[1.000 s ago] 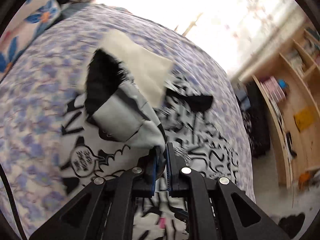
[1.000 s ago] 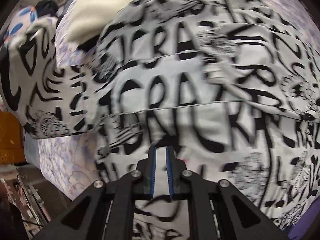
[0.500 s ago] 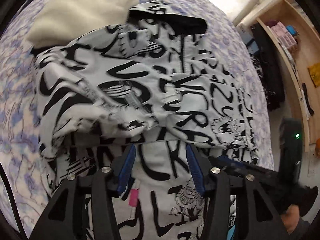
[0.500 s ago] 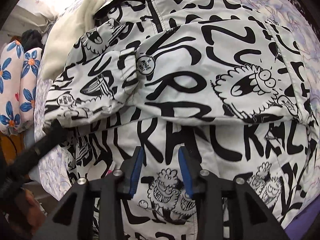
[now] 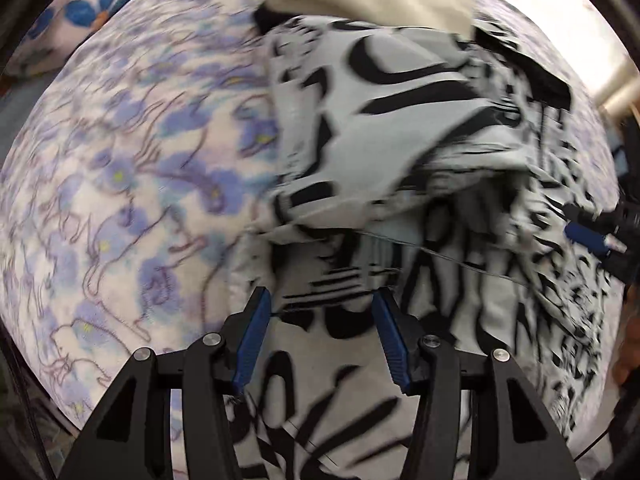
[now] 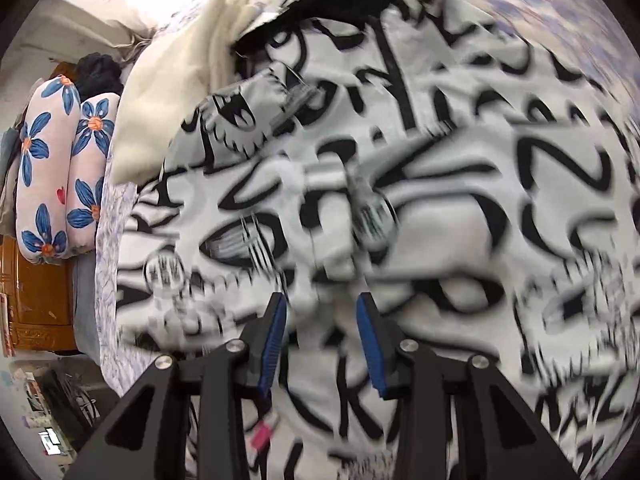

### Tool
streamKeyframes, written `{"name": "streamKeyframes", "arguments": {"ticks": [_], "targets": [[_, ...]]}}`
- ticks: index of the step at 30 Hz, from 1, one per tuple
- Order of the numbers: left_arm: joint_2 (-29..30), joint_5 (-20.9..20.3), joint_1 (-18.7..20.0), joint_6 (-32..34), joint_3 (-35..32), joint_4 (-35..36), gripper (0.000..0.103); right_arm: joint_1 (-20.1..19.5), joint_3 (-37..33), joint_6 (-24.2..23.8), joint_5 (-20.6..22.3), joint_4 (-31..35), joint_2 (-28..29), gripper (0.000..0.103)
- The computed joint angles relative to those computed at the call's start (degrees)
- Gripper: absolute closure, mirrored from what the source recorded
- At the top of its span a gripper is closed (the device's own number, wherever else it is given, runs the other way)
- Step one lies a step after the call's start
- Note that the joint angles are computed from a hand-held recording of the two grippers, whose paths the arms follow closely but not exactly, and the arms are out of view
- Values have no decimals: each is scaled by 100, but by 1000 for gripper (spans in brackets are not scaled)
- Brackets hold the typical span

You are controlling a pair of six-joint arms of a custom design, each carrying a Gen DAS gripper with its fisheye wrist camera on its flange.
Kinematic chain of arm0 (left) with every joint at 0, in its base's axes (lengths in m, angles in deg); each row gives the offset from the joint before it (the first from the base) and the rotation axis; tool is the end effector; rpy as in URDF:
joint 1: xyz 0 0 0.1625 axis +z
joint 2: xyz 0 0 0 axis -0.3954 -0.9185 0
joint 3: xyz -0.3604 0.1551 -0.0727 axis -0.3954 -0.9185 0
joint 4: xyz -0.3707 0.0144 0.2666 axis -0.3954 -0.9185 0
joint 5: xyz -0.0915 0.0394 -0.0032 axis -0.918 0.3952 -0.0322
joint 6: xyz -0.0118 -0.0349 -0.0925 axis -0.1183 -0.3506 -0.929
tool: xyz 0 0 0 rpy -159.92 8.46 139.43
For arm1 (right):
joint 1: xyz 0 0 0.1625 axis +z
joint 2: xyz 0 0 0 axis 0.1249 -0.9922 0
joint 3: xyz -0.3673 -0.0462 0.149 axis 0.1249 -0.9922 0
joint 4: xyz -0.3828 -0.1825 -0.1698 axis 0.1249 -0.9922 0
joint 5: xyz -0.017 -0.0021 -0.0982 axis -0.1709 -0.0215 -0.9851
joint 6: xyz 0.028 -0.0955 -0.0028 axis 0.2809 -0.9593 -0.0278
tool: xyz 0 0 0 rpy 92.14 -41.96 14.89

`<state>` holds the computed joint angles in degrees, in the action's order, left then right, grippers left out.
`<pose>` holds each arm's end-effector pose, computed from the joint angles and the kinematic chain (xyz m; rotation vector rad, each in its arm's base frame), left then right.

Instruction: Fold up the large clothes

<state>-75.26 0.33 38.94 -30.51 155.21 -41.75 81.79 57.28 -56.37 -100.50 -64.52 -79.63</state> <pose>-0.4450 -0.3019 0.0943 -0.4101 2.3696 -0.4384 0.0910 -0.4688 0.4682 0.0579 -2.7873 0.1412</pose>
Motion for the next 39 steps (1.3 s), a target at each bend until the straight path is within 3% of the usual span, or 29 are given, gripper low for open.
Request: {"name": "streamKeyframes", "arguments": {"ticks": [6,10,13,15,18,22,25,27,29,30,39], "targets": [[49,271,170,-323,179,-8,51,-40,-51,143,-267,-291,619,66],[204,436,350,-552,62,366,52,-107,-7,457,-157,-308,686,67],[49,507,484,-785,183,375,55,-105,-76,412,215,-227,649,103],[-130,522,547,-869,323,228,64,-58,-178,278,566,-198,562,103],[-277,556,574,-791,430,125,66,126,-266,5,908,-530,239,103],[-267,571,566,-521,402,155,66,170,-412,-335,823,-732,-189,103],[-250,553,572,-440,403,123,66,71,-564,-467,407,-265,-85,101],[-235,537,578,-417,387,112,66,-40,-586,-376,271,-4,68,92],[-236,535,560,-421,388,88,66,-183,-440,-501,280,-75,112,69],[-240,539,563,-415,392,84,66,-226,-343,-514,296,-127,121,66],[-350,519,411,-450,567,-42,65,-258,28,-162,180,-467,663,65]]}}
